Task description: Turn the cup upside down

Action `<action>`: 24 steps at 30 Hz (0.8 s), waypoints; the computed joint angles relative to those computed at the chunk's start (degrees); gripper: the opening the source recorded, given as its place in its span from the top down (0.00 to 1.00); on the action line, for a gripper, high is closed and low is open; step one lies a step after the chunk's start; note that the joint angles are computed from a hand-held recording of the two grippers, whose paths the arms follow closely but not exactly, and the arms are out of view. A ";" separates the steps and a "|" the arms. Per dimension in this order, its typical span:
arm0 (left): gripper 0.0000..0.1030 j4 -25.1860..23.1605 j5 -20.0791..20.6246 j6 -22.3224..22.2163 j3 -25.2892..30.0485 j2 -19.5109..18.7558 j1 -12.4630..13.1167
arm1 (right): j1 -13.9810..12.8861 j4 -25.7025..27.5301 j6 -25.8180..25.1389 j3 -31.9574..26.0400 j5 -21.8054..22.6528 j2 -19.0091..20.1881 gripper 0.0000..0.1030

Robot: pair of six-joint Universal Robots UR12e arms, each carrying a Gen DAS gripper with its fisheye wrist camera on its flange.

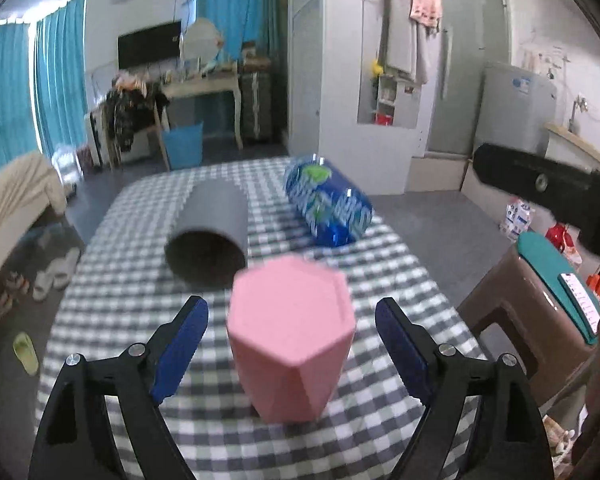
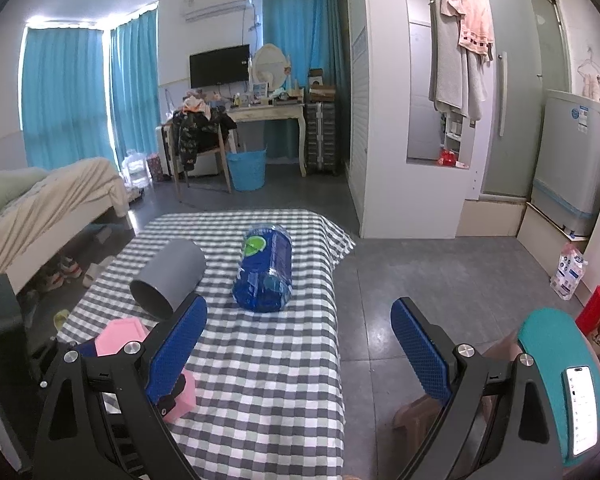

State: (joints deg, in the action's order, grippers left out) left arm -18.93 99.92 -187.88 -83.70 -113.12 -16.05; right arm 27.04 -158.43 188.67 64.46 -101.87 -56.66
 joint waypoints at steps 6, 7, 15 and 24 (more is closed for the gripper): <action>0.14 6.47 1.57 0.52 0.75 -0.01 -0.03 | 0.65 -8.88 -1.76 1.15 -2.85 -0.08 0.09; 0.14 7.14 1.95 0.62 0.81 0.04 0.00 | 0.65 -9.97 -2.04 1.40 -3.02 -0.18 0.09; 0.14 16.69 6.24 -0.20 -3.76 3.16 0.37 | 0.79 -13.20 -4.02 2.67 -4.03 -0.85 0.09; 0.04 23.74 10.31 -0.54 -10.61 5.79 0.66 | 1.85 -15.83 -8.07 4.91 -2.30 -1.10 0.04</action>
State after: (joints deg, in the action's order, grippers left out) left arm 4.81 110.23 -188.42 -94.30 -107.33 -15.39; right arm 28.89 -174.26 180.61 69.37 -104.17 -57.76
